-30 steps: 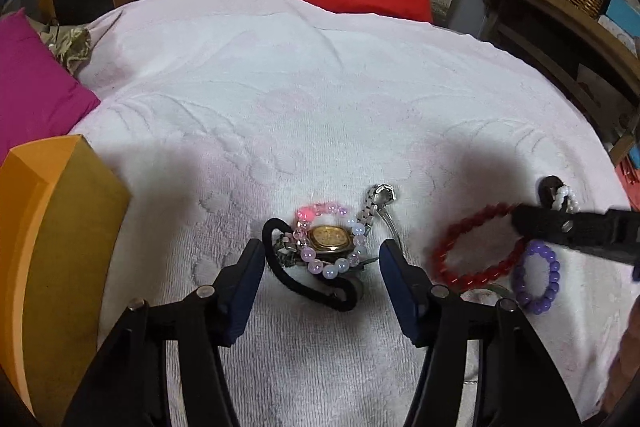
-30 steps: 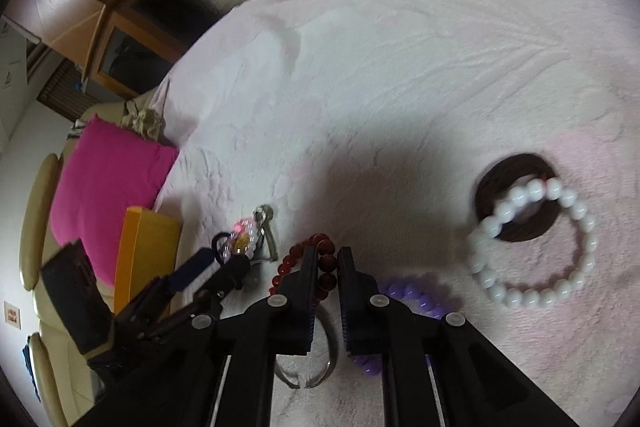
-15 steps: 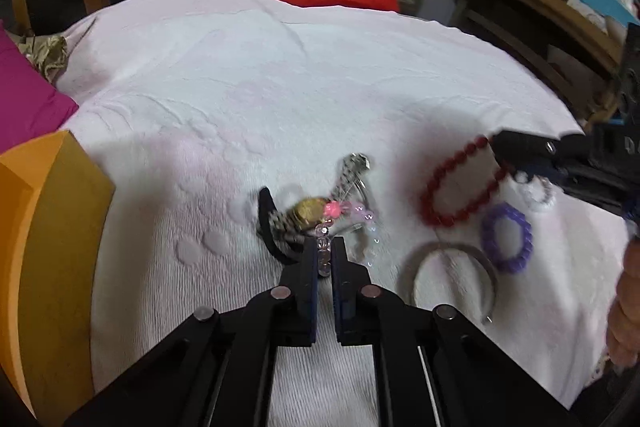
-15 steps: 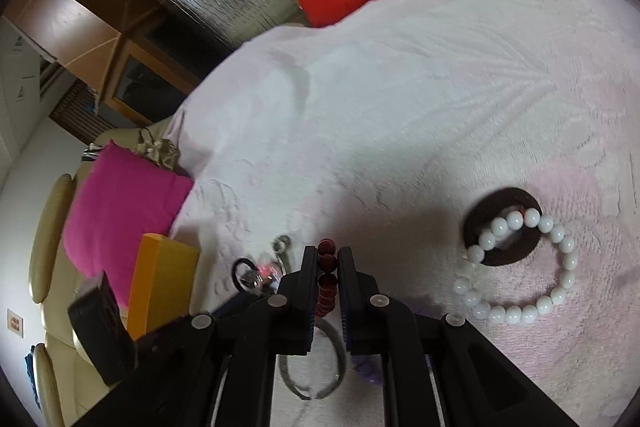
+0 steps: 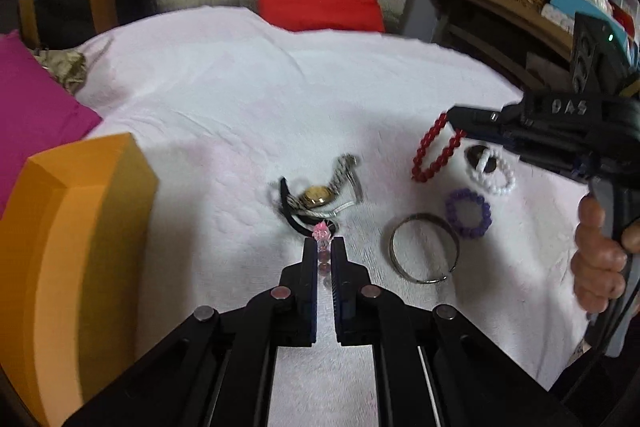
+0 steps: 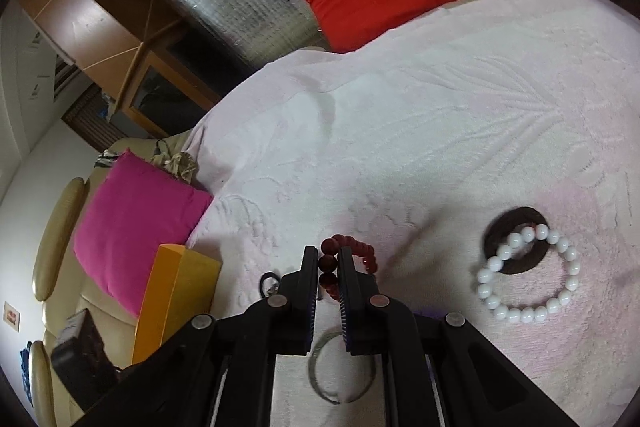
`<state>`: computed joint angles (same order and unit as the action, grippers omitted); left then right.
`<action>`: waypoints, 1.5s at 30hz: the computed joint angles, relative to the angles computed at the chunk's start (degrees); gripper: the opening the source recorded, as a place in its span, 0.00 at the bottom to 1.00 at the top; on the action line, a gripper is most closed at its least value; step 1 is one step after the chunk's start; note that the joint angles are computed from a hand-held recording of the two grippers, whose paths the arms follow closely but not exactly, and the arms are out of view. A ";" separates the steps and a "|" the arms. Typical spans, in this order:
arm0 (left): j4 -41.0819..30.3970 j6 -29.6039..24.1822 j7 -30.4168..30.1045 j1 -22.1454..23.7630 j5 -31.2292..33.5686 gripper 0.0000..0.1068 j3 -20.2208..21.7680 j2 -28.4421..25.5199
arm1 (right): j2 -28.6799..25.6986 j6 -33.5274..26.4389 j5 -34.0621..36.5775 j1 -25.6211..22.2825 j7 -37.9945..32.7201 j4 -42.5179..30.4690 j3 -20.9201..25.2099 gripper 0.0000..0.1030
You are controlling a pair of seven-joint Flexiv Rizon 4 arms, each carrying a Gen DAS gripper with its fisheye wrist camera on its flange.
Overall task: Organize jewelry
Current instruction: 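Carry both bracelets into the orange box and open both tools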
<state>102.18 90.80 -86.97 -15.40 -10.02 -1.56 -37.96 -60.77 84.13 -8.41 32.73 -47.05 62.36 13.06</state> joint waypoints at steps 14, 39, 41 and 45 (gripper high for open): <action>14.54 12.92 -6.42 -11.47 -4.26 0.06 15.48 10.94 | -0.15 2.59 -3.17 3.96 -6.17 -3.68 5.02 0.11; 23.97 -1.06 -8.72 -43.12 -28.40 0.06 54.37 -0.06 | -21.52 -26.00 3.67 20.28 -24.64 -48.18 13.62 0.12; 22.94 -3.77 -10.45 -44.93 -26.74 0.06 57.40 -2.04 | -22.41 -27.12 4.15 20.69 -23.50 -50.01 11.62 0.14; 21.51 -6.69 -13.27 -47.17 -23.30 0.07 60.98 -4.01 | -20.86 -26.39 6.83 19.98 -21.75 -47.17 7.89 0.14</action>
